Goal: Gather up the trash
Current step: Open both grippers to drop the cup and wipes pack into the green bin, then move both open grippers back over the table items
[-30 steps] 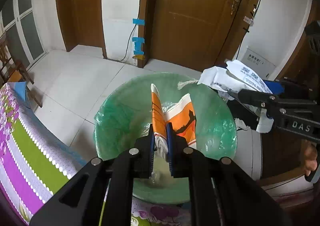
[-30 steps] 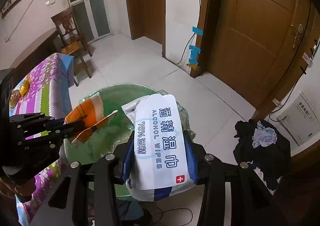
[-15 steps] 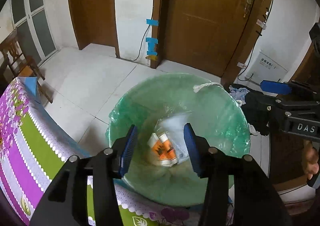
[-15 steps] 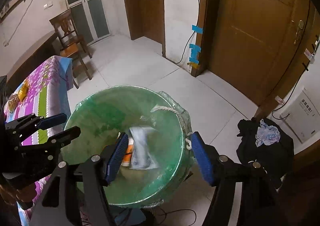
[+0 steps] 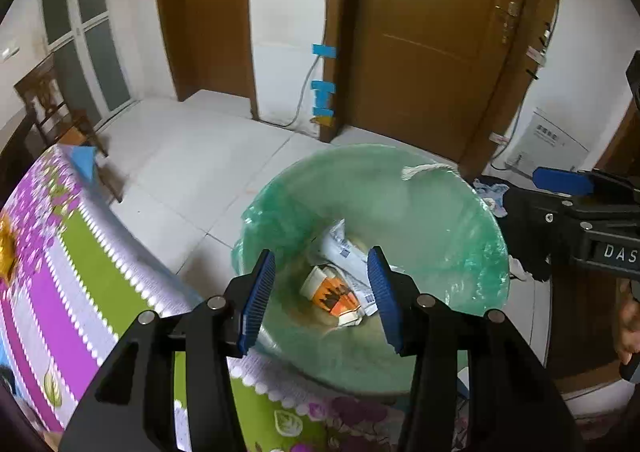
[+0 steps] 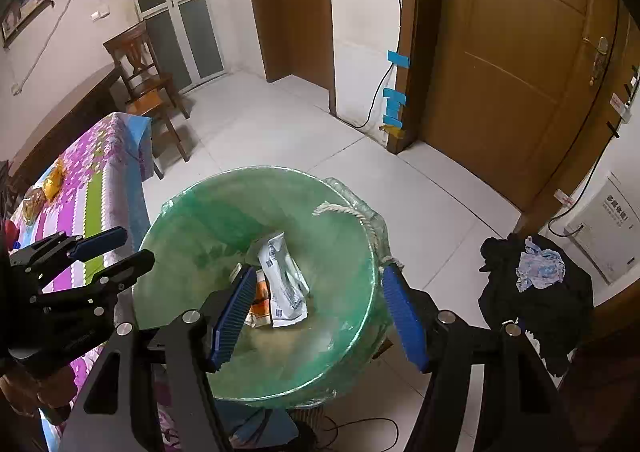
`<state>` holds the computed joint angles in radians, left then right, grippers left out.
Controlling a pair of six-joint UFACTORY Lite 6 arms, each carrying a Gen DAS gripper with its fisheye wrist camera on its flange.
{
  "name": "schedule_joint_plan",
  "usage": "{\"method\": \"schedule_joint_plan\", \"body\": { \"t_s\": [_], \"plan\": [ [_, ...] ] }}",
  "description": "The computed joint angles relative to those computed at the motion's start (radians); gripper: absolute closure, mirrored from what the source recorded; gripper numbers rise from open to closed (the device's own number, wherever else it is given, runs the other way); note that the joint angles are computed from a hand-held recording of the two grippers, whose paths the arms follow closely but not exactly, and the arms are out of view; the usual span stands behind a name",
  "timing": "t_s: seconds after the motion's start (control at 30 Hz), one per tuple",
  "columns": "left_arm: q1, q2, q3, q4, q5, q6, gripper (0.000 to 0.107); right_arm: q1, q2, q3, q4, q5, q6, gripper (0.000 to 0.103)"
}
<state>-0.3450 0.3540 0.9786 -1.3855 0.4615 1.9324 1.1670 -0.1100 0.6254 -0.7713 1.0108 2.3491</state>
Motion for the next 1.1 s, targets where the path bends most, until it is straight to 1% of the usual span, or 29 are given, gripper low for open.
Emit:
{"method": "schedule_joint_plan", "body": {
  "t_s": [0.07,0.1,0.23,0.27,0.3,0.37,0.43,0.47,0.5,0.57,0.6,0.63,0.7,0.9,1.03,1.1],
  "plan": [
    [0.012,-0.028,-0.041,-0.068,-0.018,0.064,0.059,0.01,0.017,0.008,-0.008,0.005,0.017,0.036],
    [0.016,-0.047,-0.068,-0.127,-0.034,0.121,0.058,0.015,0.031,0.017,-0.017,0.008,0.03,0.036],
    [0.04,-0.112,-0.149,-0.298,-0.055,0.293,0.054,0.059,0.083,0.036,-0.076,0.014,0.148,0.031],
    [0.047,-0.129,-0.168,-0.342,-0.06,0.334,0.052,0.074,0.11,0.057,-0.081,0.035,0.165,0.03],
    [0.057,-0.15,-0.195,-0.415,-0.068,0.401,0.051,0.093,0.152,0.093,-0.087,0.07,0.179,0.029],
    [0.078,-0.181,-0.236,-0.531,-0.07,0.51,0.045,0.133,0.232,0.162,-0.098,0.146,0.208,0.025],
    [0.103,-0.214,-0.283,-0.676,-0.068,0.653,0.044,0.165,0.281,0.212,-0.108,0.202,0.234,0.021],
    [0.115,-0.226,-0.296,-0.702,-0.064,0.682,0.041,0.18,0.317,0.247,-0.116,0.23,0.251,0.016],
    [0.14,-0.248,-0.324,-0.749,-0.051,0.739,0.04,0.191,0.337,0.268,-0.117,0.248,0.261,0.014],
    [0.198,-0.286,-0.371,-0.782,-0.012,0.801,0.036,0.216,0.391,0.326,-0.133,0.28,0.288,0.01],
    [0.234,-0.308,-0.394,-0.779,0.011,0.818,0.034,0.226,0.412,0.352,-0.145,0.283,0.297,0.009],
    [0.266,-0.322,-0.408,-0.771,0.028,0.828,0.033,0.235,0.421,0.365,-0.156,0.285,0.304,0.006],
    [0.363,-0.37,-0.444,-0.72,0.08,0.823,0.031,0.245,0.464,0.424,-0.19,0.286,0.305,0.005],
    [0.66,-0.427,-0.435,-0.465,0.23,0.655,0.027,0.218,0.621,0.678,-0.246,0.276,0.203,0.005],
    [0.861,-0.377,-0.345,-0.312,0.335,0.565,0.025,0.224,0.742,0.868,-0.311,0.276,0.141,0.005],
    [0.957,-0.315,-0.251,-0.229,0.379,0.497,0.024,0.221,0.791,0.937,-0.376,0.23,0.124,0.005]
  ]
}}
